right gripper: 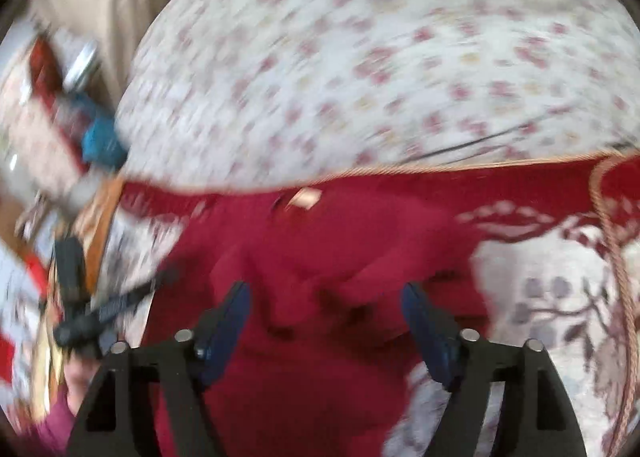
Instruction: Fold small clothes
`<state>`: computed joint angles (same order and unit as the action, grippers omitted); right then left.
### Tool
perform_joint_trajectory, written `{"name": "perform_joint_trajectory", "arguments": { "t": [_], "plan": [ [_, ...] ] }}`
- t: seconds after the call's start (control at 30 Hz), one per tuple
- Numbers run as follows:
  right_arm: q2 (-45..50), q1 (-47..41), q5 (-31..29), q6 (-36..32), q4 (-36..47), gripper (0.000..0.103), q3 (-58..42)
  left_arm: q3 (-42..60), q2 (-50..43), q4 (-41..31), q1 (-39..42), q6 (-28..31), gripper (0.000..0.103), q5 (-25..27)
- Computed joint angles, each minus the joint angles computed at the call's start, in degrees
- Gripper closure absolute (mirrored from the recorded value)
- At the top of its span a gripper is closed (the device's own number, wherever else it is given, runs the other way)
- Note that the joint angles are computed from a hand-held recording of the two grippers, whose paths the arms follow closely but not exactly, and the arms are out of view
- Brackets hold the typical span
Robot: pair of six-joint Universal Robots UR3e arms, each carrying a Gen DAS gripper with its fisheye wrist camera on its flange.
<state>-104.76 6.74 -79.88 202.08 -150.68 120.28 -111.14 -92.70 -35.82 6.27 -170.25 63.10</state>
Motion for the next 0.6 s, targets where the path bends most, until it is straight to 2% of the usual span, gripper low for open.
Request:
{"name": "perform_joint_trajectory", "arguments": {
  "t": [0.17,0.23,0.27,0.3,0.33,0.37,0.4,0.47,0.53,0.6],
  "plan": [
    [-5.0,-11.2,8.3,3.4,2.7,0.027,5.8,8.3,-7.7,-1.0,-8.1,-1.3,0.038,4.5],
    [-5.5,-12.9,9.4,4.1,4.1,0.027,6.3,12.3,-11.4,-3.1,-11.2,-1.4,0.038,6.9],
    [-6.4,-14.1,10.2,3.7,5.0,0.027,6.6,14.1,-12.8,-4.4,-12.4,-1.2,0.046,8.2],
    [-6.6,-14.2,10.2,3.8,4.6,0.027,6.6,16.0,-14.3,-5.6,-13.7,-0.9,0.062,9.3],
    [-8.7,-15.5,10.9,2.7,5.8,0.027,7.5,17.4,-15.2,-5.8,-15.0,-1.1,0.066,11.4],
    [-9.0,-15.3,10.1,2.6,5.5,0.027,7.4,18.4,-15.4,-6.3,-15.7,-1.3,0.082,12.3],
    [-8.9,-14.5,8.3,2.6,4.9,0.027,7.0,19.9,-15.4,-8.2,-15.7,-1.2,0.088,11.5],
    [-9.3,-14.3,5.9,1.6,4.8,0.027,7.1,23.7,-14.2,-12.4,-14.6,-1.1,0.088,7.8],
    [-9.1,-13.4,3.0,1.0,5.9,0.027,6.4,28.2,-12.6,-14.8,-13.6,-1.0,0.088,6.0],
    [-9.4,-13.8,2.7,0.6,7.4,0.027,6.0,32.8,-11.8,-16.8,-12.3,-1.5,0.089,4.8]
  ]
}}
